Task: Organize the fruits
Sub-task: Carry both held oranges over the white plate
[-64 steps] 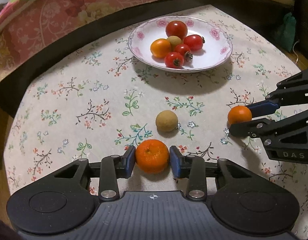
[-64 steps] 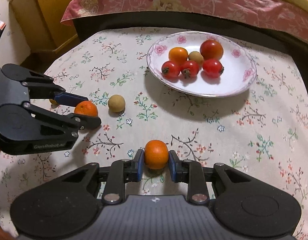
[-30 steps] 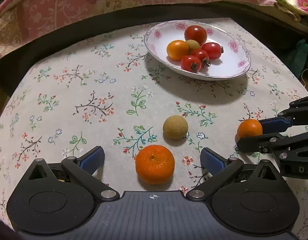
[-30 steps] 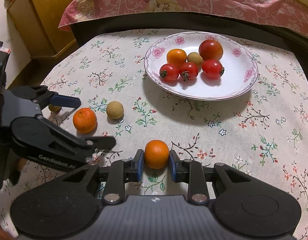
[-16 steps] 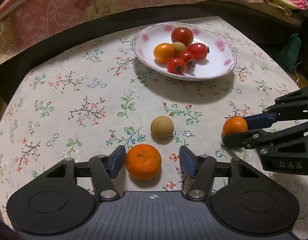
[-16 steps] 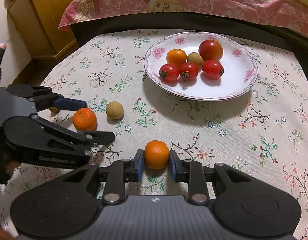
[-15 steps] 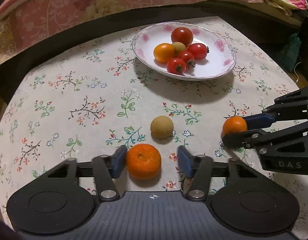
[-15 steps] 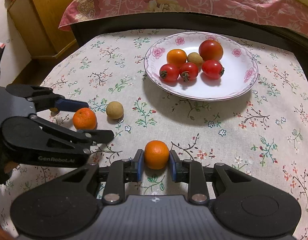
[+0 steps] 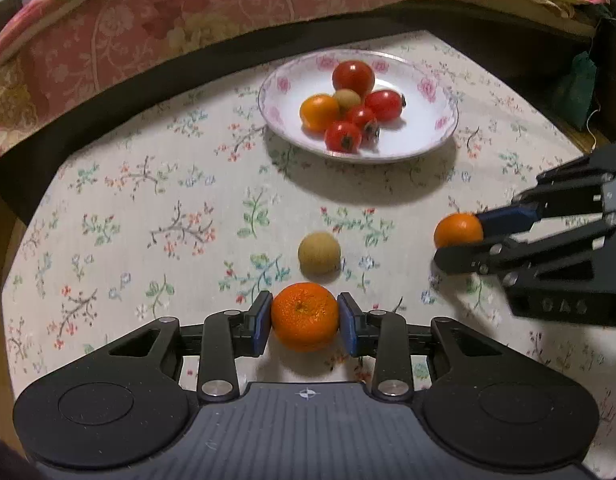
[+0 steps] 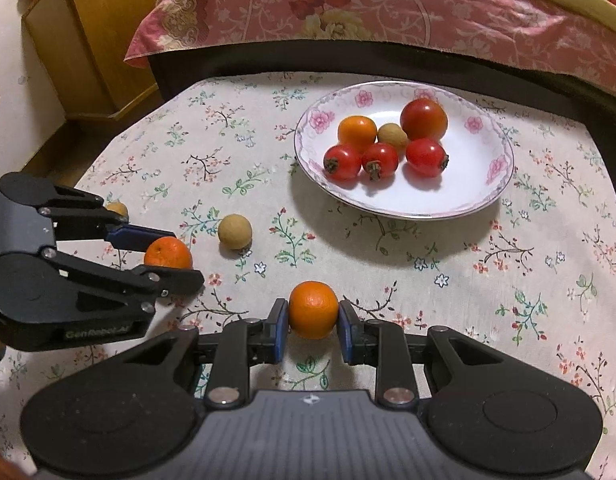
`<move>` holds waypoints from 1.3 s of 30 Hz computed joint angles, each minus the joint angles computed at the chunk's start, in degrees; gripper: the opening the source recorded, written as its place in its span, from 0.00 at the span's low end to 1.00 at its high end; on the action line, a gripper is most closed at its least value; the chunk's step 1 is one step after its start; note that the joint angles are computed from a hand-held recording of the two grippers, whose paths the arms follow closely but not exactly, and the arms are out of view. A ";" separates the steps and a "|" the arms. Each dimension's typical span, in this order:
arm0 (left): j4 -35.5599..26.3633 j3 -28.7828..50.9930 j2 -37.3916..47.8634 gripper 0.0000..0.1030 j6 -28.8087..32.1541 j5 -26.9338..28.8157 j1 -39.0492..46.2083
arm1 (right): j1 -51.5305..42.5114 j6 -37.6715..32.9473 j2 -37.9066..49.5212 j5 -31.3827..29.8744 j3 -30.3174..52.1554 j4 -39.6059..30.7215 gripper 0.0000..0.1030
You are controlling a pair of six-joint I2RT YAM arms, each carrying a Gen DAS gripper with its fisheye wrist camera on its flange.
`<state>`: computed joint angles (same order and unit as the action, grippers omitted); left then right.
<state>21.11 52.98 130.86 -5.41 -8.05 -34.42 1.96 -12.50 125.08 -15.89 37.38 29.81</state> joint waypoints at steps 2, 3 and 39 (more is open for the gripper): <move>-0.02 0.46 -0.07 0.42 0.08 -0.29 -0.34 | 0.04 0.05 -0.17 0.05 -0.06 0.04 0.26; 0.00 0.64 -0.02 0.42 0.11 -0.38 -0.48 | 0.00 0.06 -0.24 0.02 -0.12 0.12 0.26; -2.22 9.58 1.82 0.42 0.33 -2.33 -2.55 | -3.01 2.94 -3.53 -1.06 0.80 0.67 0.26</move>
<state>18.89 62.56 132.69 -5.08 -10.39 -36.98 -1.05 -9.56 121.55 -16.95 38.18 30.47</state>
